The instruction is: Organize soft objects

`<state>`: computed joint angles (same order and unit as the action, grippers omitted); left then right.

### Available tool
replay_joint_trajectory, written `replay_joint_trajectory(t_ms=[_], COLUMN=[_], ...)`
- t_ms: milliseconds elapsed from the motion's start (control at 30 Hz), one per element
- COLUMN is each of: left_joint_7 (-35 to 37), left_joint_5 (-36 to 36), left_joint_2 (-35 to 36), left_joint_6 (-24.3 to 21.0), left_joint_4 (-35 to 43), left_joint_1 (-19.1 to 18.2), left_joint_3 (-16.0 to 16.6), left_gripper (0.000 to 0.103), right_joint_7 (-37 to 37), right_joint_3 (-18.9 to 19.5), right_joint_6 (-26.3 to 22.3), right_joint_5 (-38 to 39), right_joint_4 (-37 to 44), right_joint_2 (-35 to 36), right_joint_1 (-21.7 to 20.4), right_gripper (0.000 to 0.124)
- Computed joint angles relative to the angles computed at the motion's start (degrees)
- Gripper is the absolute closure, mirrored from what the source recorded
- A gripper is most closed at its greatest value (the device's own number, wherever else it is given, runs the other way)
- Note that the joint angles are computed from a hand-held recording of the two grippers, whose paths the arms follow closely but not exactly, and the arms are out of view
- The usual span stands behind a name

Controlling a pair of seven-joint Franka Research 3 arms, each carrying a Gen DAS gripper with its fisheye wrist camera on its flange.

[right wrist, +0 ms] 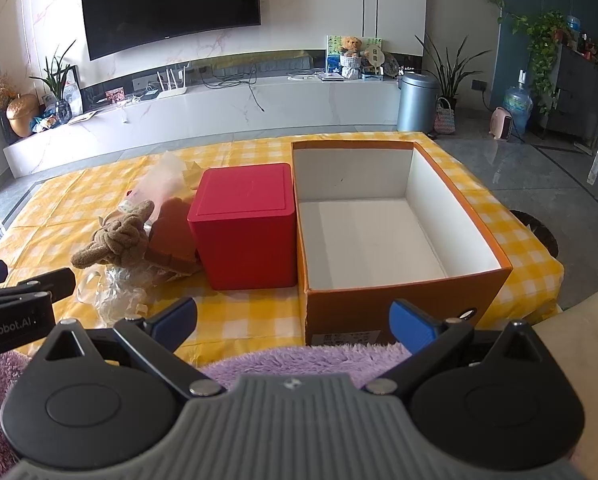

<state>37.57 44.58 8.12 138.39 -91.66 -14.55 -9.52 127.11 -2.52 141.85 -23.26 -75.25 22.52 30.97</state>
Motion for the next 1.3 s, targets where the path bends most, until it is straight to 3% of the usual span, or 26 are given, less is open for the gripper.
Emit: replay_joint_trajectory(t_ms=[1300], left_joint_7=[-0.7], left_joint_5=[0.8], left_joint_2=[-0.1], left_joint_6=[-0.6], left_joint_4=[0.2], left_joint_1=[-0.5], left_joint_3=[-0.1], left_gripper=[0.006], right_joint_7=[0.5], right_joint_3=[0.2], right_joint_6=[-0.4], right_joint_5=[-1.1], right_joint_4=[-0.9], right_joint_2=[-0.9], right_joint_1=[0.0], right_gripper=[0.023])
